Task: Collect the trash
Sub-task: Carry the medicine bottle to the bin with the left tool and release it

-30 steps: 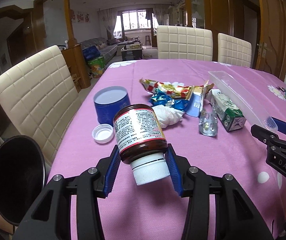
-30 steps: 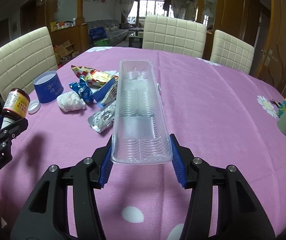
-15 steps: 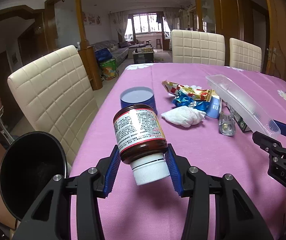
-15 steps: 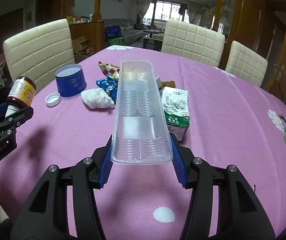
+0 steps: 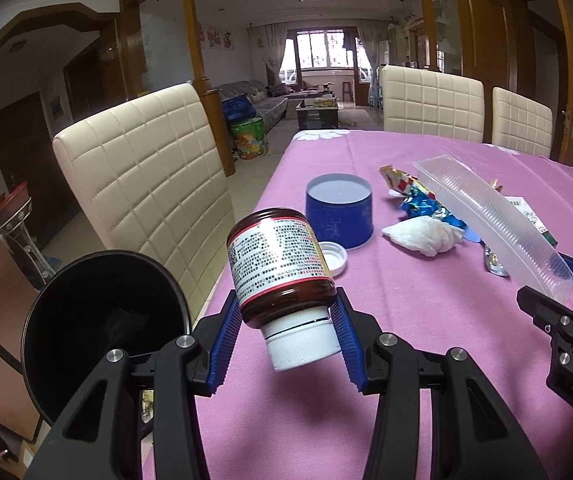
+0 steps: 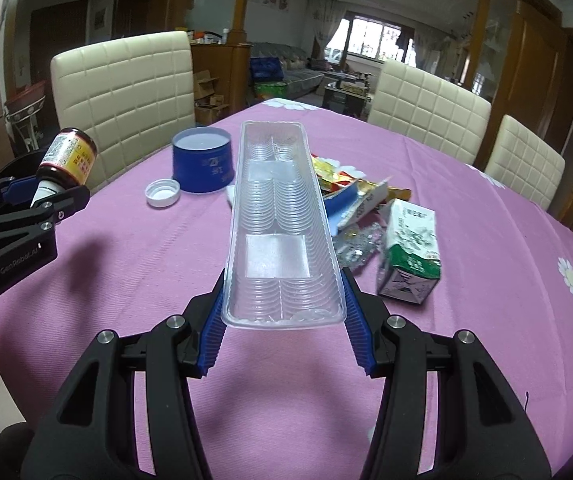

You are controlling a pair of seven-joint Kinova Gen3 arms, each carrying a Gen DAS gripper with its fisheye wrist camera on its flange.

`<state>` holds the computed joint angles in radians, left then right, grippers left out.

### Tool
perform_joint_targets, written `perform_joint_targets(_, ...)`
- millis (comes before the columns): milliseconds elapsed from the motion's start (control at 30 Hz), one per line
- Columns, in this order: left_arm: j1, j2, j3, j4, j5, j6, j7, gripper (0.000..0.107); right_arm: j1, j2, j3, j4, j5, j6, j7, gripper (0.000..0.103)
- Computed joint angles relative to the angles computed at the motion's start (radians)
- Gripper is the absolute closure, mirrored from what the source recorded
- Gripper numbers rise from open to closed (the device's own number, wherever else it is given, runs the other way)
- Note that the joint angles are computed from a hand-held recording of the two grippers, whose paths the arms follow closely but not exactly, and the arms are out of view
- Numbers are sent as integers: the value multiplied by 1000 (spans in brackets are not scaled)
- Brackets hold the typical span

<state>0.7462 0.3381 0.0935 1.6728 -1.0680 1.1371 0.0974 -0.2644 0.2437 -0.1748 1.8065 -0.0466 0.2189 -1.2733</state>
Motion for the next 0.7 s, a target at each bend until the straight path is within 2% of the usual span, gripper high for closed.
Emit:
perform_joint_targets(200,3,-22,1,50,-10,38,46,63,-14,3,-28,-8,-5,2,30,50)
perform_joint_targets(467,-39,-78,20,135,-2,105,138,62,-82,4,-19,-7,29,-7,29,49)
perform_joint_targets(600,-56,-89,33,165,-4,169,186,62,-113,2,-14,-4,50,-14,26,49)
perform_joint_targets(700,-74,-108,45,196,0,173,218,62,-148,0,1,-2,73,-20,14,49)
